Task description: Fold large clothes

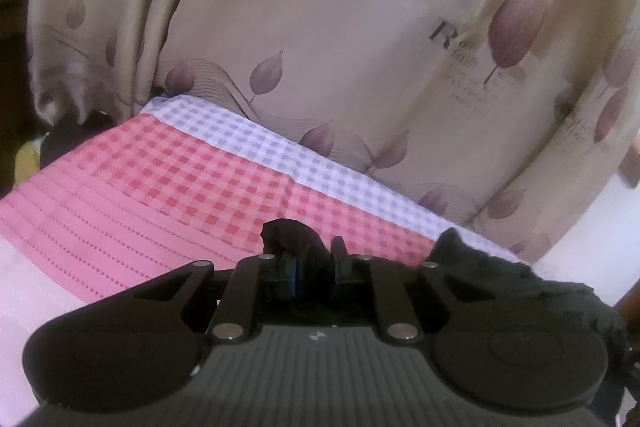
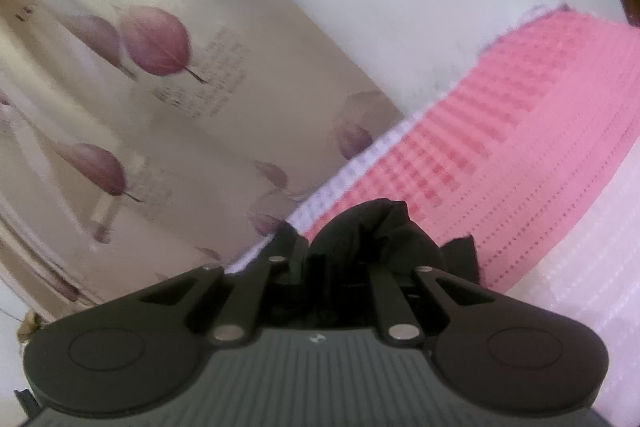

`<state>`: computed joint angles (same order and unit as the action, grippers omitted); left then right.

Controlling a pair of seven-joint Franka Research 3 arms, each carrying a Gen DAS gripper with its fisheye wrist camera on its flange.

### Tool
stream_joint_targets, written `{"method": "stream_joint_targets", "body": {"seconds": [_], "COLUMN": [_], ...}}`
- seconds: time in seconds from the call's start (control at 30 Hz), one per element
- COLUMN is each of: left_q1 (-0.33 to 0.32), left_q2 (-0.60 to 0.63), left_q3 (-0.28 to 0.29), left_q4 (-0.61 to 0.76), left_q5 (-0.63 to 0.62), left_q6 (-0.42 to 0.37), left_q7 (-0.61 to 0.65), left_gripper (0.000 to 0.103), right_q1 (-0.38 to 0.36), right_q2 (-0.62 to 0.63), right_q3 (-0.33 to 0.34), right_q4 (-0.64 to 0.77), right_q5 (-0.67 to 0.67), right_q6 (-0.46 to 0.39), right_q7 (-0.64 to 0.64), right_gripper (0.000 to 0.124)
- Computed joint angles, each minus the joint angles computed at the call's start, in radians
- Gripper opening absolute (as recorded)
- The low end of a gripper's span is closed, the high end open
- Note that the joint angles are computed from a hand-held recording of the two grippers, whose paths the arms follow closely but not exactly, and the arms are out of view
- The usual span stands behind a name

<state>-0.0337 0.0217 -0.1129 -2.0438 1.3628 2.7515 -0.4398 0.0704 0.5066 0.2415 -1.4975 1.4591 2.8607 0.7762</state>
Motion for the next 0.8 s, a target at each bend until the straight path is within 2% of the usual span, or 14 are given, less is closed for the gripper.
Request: {"method": "stream_joint_targets", "body": {"seconds": [0.2,0.3,0.33,0.4,0.43,0.47,0.5,0.53,0.57,0.6,0.7,0.8], "left_q1": [-0.013,-0.022,-0.025,-0.034,-0.043,-0.059,-0.086,-0.106,-0.119,-0.123,-0.116,-0.110], "left_q2": [0.066,0.085,0.088,0.092,0.092,0.088,0.082,0.078,0.074,0.069,0.057,0.068], "left_q3": [0.010,0.020,0.022,0.022,0.019,0.011,-0.001,-0.011,-0.018,-0.022,-0.024,-0.026], "left_q4": [0.038,0.050,0.052,0.055,0.056,0.056,0.053,0.048,0.044,0.042,0.040,0.067], "left_q5": [0.049,0.088,0.101,0.116,0.116,0.115,0.134,0.166,0.183,0.185,0.206,0.245], "left_q6": [-0.029,-0.028,-0.029,-0.057,-0.096,-0.172,-0.292,-0.383,-0.443,-0.463,-0.411,-0.309], "left_q7": [-0.062,-0.111,-0.129,-0.145,-0.143,-0.140,-0.157,-0.180,-0.188,-0.189,-0.170,-0.137], "left_gripper": [0.025,0.031,0.036,0.049,0.072,0.103,0.098,0.103,0.103,0.103,0.103,0.103], "right_q1": [0.030,0.046,0.043,0.035,0.031,0.029,0.027,0.023,0.011,-0.007,-0.064,-0.087], "right_q2": [0.077,0.105,0.114,0.131,0.139,0.146,0.151,0.155,0.160,0.166,0.183,0.190], "right_q3": [-0.002,-0.010,-0.002,0.011,0.016,0.023,0.030,0.040,0.059,0.085,0.156,0.175], "right_q4": [0.053,0.068,0.073,0.084,0.088,0.090,0.089,0.087,0.087,0.088,0.095,0.103], "right_q5": [-0.106,-0.206,-0.219,-0.250,-0.267,-0.286,-0.304,-0.317,-0.317,-0.305,-0.235,-0.166], "right_q6": [0.052,0.072,0.081,0.085,0.087,0.094,0.105,0.117,0.126,0.133,0.133,0.108], "right_q7": [0.045,0.140,0.154,0.195,0.213,0.220,0.222,0.222,0.212,0.194,0.119,0.081], "right_gripper": [0.010,0.010,0.010,0.010,0.010,0.010,0.010,0.011,0.011,0.011,0.013,0.015]}}
